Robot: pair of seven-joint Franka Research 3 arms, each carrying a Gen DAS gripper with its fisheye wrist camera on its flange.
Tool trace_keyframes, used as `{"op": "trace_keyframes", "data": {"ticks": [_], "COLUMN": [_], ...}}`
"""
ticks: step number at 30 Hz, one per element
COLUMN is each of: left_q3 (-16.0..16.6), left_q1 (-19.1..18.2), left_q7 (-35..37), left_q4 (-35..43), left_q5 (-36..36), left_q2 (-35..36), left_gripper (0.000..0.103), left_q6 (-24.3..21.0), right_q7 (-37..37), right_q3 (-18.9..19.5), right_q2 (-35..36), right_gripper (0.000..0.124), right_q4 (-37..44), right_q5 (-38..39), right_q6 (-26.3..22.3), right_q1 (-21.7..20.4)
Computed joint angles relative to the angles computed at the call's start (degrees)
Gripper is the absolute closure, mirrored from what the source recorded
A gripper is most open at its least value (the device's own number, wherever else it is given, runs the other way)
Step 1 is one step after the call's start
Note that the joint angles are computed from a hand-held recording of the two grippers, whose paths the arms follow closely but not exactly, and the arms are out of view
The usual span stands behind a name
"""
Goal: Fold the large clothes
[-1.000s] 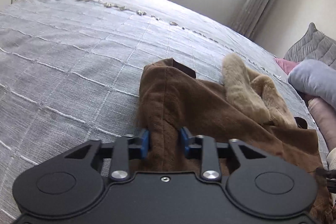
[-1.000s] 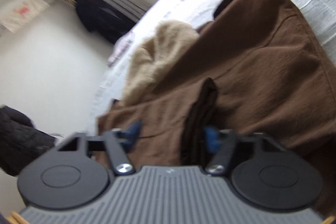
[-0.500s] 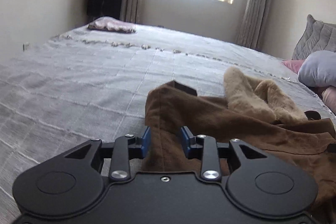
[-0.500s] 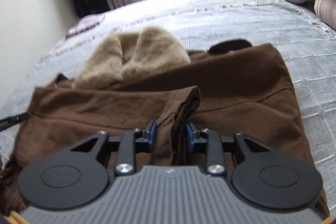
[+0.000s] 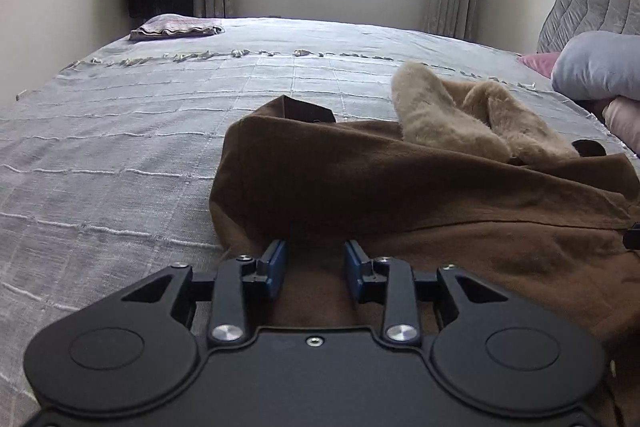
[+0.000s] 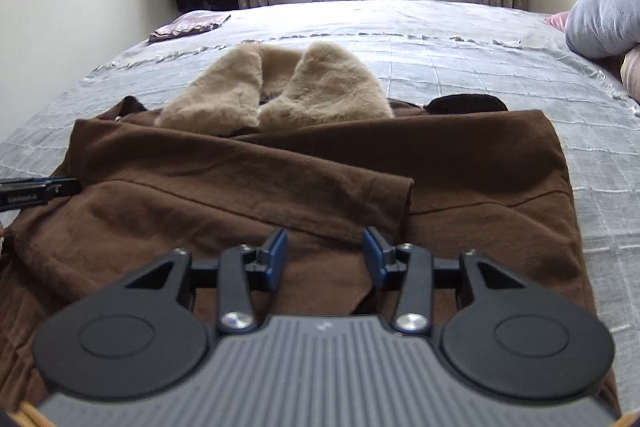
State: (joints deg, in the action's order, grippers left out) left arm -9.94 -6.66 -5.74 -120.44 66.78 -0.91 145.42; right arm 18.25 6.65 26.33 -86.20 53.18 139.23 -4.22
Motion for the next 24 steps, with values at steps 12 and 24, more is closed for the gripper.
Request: {"op": "trace_keyframes", "data": {"ticks": [12, 24], "left_q3": [-6.0, -13.7], "left_q1": [-5.1, -11.7], "left_q7": [12.7, 11.8], "left_q4": [-15.8, -27.6], "left_q5": [-23.5, -36.5], "left_q2": [-23.1, -40.1], "left_gripper": [0.008, 0.0], "left_q6": [-2.8, -10.9], "right_q7": [-6.0, -15.0], "right_q3": [-8.3, -17.9], "right_q2": [-19.1, -29.0], "right_gripper": [0.027, 0.022], "right_q4": [-16.3, -28.4], "right_q5": [2.6, -1.6], "right_q6": [-13.9, -18.4], "right_q1": [-4.4, -8.1]}}
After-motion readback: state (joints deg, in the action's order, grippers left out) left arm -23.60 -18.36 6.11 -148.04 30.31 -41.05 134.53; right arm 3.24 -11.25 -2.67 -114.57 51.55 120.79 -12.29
